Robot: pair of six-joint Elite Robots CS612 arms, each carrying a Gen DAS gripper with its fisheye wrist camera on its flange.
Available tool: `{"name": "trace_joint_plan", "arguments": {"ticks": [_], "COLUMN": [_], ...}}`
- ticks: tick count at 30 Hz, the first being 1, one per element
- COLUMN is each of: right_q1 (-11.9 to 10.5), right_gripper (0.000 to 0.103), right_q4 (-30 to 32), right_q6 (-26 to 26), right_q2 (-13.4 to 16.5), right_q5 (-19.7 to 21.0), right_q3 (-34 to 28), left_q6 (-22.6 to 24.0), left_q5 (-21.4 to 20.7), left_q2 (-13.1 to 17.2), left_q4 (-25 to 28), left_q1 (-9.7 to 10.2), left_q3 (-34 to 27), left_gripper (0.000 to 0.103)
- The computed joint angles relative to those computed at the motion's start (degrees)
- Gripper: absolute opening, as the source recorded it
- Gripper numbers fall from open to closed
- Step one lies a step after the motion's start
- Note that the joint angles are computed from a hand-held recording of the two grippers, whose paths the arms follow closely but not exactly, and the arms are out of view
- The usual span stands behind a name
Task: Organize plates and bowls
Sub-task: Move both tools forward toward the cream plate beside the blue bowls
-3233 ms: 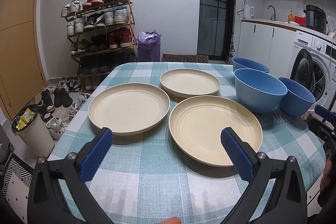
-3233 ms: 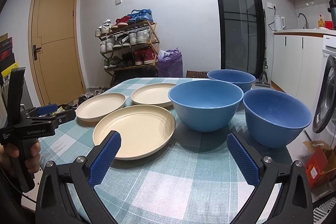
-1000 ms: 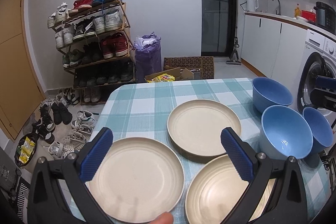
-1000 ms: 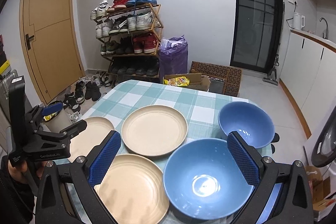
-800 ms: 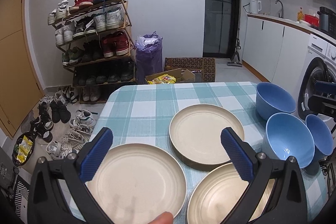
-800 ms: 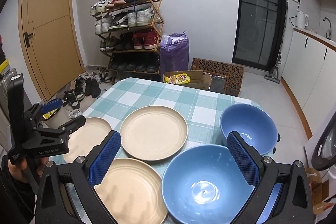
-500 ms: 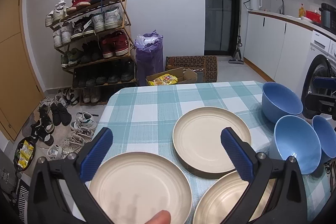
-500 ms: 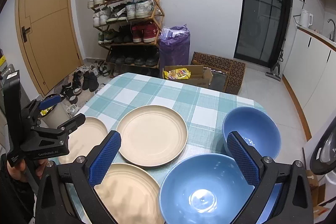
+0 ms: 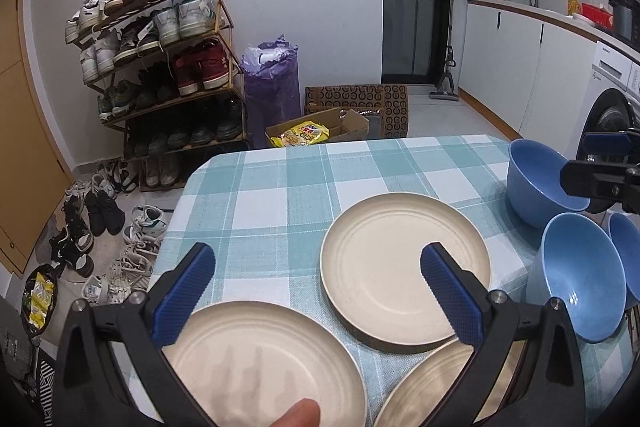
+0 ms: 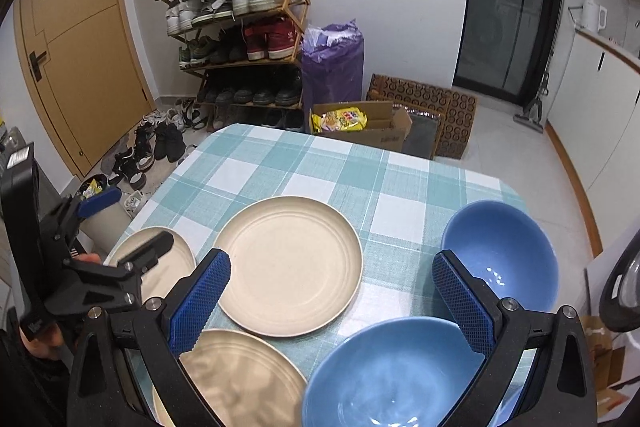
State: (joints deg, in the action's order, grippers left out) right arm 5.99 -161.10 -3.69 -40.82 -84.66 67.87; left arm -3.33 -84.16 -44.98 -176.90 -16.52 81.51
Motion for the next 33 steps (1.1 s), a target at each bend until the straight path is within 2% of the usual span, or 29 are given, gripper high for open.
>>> {"name": "trace_joint_plan", "arguments": {"ticks": [8, 12, 15, 20, 26, 33], "right_q1": [-0.3, -0.2, -0.2, 0.1, 0.4, 0.5], "right_gripper": [0.103, 0.103, 0.103, 0.103, 0.103, 0.103], "right_q4": [7.5, 11.1, 15.1, 21.7, 29.1, 38.9], "right_q6": [3.2, 3.0, 2.8, 2.6, 2.1, 4.3], "right_q2": [3.1, 4.6, 6.3, 9.5, 12.8, 17.1], "right_q5": [0.4, 0.1, 0.6, -0.7, -1.8, -3.2], "right_q3": [-6.1, -9.2, -12.6, -18.1, -23.8, -31.8], "left_q6": [1.0, 0.9, 0.4, -0.3, 0.1, -0.6], "left_q5": [-1.9, -2.6, -2.3, -4.4, -4.4, -4.5], "left_q2": [1.7, 2.5, 3.4, 4.8, 6.0, 7.1], "left_q4": [4.8, 6.7, 8.6, 12.6, 16.1, 19.8], "left_q1": [0.26, 0.49, 0.65, 1.07, 0.94, 0.88], "left_q3": [-3.1, -4.5, -6.0, -8.3, -10.1, -11.6], "left_gripper": [0.103, 0.103, 0.103, 0.102, 0.102, 0.102]}}
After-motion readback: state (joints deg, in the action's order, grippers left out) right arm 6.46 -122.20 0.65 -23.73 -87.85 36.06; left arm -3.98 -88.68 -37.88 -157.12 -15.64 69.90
